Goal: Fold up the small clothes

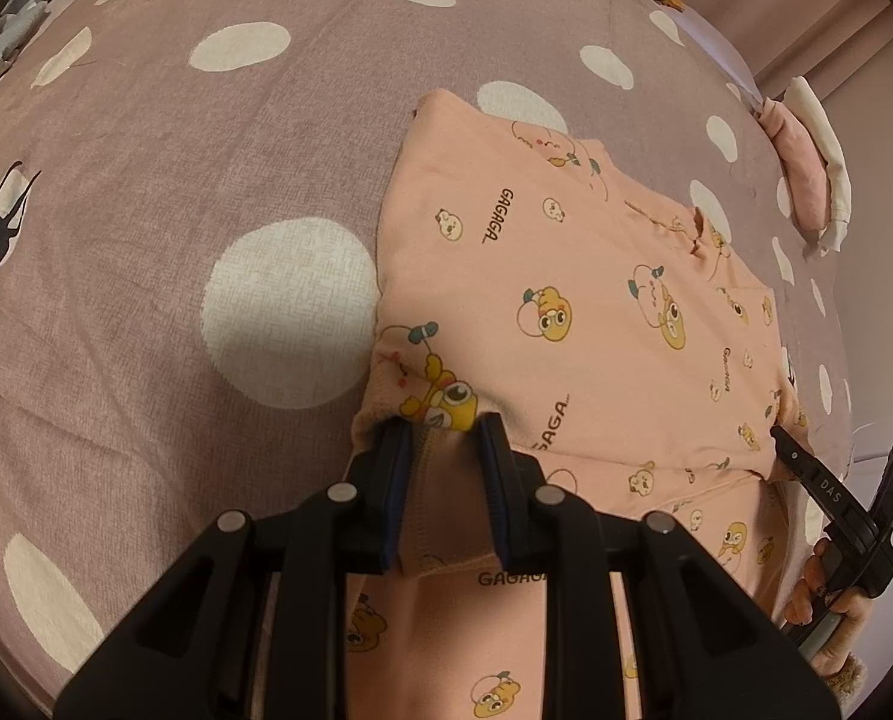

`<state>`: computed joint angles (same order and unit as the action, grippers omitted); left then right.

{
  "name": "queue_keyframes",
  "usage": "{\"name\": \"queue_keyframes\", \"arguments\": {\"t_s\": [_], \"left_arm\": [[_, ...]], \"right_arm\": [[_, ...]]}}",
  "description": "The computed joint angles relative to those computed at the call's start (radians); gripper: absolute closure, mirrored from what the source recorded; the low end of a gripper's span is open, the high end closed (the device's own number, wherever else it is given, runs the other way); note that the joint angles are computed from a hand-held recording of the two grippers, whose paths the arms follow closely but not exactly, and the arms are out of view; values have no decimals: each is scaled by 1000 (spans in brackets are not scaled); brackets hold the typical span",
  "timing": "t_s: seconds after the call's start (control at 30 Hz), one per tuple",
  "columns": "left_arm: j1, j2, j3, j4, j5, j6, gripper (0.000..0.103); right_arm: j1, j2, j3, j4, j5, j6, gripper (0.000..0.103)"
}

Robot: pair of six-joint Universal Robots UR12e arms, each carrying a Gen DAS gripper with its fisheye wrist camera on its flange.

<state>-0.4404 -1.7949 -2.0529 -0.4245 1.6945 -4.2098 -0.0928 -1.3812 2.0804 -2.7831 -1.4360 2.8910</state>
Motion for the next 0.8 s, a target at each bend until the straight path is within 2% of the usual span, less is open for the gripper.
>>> {"name": "queue_keyframes", "arguments": {"t_s": [0.13, 0.2, 0.33, 0.5, 0.57, 0.7, 0.77, 0.8], "left_arm": [[-12, 3, 6, -22, 21, -6, 78], [-23, 7, 18, -67, 49, -1, 78], [-37, 20, 18, -86, 72, 3, 74], [-61, 47, 11, -94, 130, -6, 56], [-72, 61, 5, -86, 151, -7, 44], [-97, 79, -5, -52, 195, -15, 28], [-109, 91, -12, -45, 208, -13, 17], [-116, 95, -15, -43, 214, -13, 15]], "right_arm": [[-3, -2, 1, 4, 4, 10, 96], [-4, -5, 1, 8, 3, 13, 96], [1, -12, 6, -2, -27, 11, 86], [-1, -30, 19, -14, -35, 8, 76], [-5, -41, 25, -23, -27, 7, 64], [-21, -75, 47, -60, 29, -12, 45], [-25, -91, 58, -81, 48, -23, 31], [-30, -103, 67, -96, 62, -33, 27]]}}
